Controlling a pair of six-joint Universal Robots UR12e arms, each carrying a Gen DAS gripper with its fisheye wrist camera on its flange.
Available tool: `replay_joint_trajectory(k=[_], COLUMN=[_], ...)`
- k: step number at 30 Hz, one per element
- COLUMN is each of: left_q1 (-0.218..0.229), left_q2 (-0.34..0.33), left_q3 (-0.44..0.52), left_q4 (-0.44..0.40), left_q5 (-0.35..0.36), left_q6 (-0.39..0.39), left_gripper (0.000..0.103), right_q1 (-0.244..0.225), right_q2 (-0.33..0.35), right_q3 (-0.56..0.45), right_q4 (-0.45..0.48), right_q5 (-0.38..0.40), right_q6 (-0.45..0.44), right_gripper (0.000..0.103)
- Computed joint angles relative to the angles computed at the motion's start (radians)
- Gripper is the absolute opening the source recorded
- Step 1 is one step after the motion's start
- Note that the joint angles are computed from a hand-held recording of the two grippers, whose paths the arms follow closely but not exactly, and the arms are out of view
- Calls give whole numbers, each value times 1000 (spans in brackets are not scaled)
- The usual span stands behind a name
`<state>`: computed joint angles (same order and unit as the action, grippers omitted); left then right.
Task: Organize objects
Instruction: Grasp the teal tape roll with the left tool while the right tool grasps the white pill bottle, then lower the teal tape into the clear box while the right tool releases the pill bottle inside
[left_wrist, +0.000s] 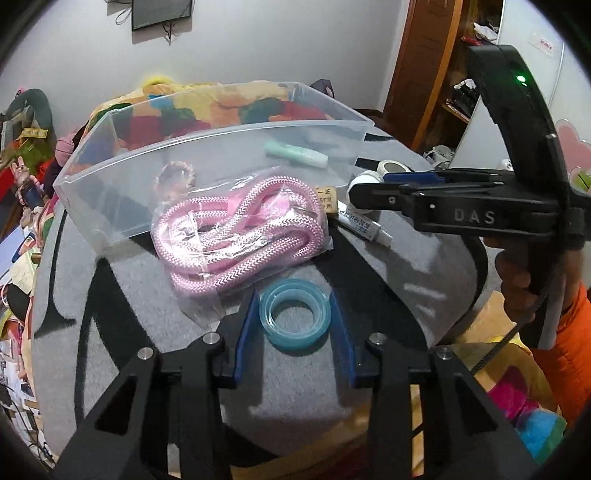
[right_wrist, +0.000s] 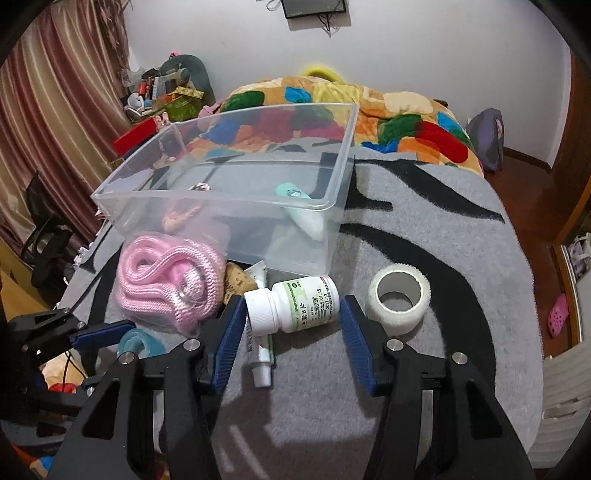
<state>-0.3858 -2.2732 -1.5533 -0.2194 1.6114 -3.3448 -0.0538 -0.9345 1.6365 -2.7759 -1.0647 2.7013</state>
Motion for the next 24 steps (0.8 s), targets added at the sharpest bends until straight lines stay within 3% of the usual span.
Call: replay_joint_trajectory(k=[13, 24], left_q1=[19, 62], left_q2=[44, 59], left_q3=[-45, -19], left_q4=[119, 189], left_q5=[36, 89], left_q6=[-48, -61], left_gripper=[39, 39], right_q1=[-7, 17], right_q2=[-53, -43], right_q3=[67, 9], right_q4=[-124, -221], right_q5=[55, 62], right_q6=[9, 111], right_gripper=[49, 49])
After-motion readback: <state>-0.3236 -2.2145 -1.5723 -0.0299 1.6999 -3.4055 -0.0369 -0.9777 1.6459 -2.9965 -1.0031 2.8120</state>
